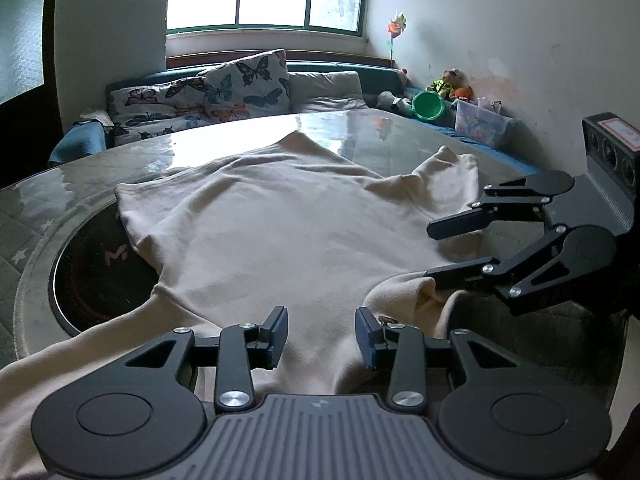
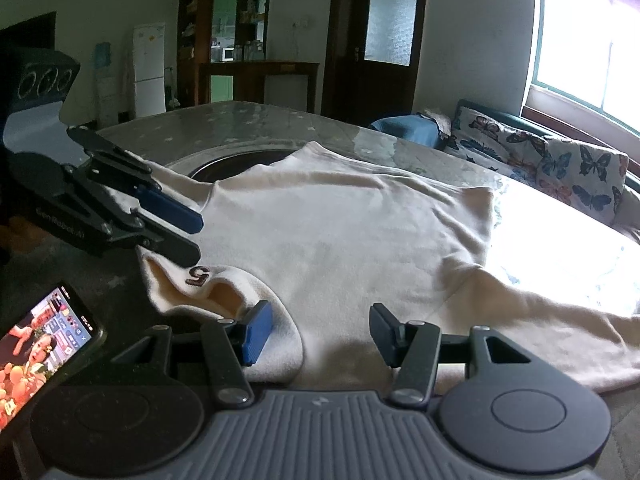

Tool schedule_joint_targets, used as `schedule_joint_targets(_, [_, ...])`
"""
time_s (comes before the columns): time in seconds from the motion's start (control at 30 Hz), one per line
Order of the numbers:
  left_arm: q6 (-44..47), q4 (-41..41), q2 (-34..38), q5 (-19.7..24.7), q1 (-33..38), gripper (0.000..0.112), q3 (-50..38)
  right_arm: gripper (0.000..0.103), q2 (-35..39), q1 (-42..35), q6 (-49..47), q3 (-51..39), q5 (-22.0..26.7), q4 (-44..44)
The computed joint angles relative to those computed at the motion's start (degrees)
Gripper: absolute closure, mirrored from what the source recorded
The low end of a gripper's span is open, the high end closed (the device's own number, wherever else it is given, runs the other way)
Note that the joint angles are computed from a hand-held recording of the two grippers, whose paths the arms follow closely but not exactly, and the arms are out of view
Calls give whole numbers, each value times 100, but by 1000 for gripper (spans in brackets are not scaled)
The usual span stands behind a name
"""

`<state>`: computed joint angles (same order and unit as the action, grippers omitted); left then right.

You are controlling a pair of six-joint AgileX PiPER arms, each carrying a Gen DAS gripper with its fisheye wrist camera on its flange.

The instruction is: Fold clothes

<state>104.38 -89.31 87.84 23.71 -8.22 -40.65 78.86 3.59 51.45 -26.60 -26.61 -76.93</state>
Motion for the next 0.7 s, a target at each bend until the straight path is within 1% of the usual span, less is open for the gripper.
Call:
schedule_joint_targets(0.27, [-16, -17, -37, -48, -84, 69, -32, 48, -248, -608, 1089, 16, -376, -653])
schedule_joint_targets(0.37, [-63, 27, -23, -54, -178, 69, -98, 48, -327, -881, 1262, 17, -382, -680])
schedule_joint_targets(0.53, [-66, -11, 46, -76, -411, 69, -245, 49, -309, -1488, 1419, -87, -295, -554])
schedule_joint_targets(0.63, [-116, 2, 104, -123, -591, 68, -362, 49, -182, -1739, 1348, -213, -13, -318])
schedule_joint_targets(0.7, [-129, 21, 128, -132, -703, 68, -431, 49, 52, -1907, 1238, -373, 175, -20])
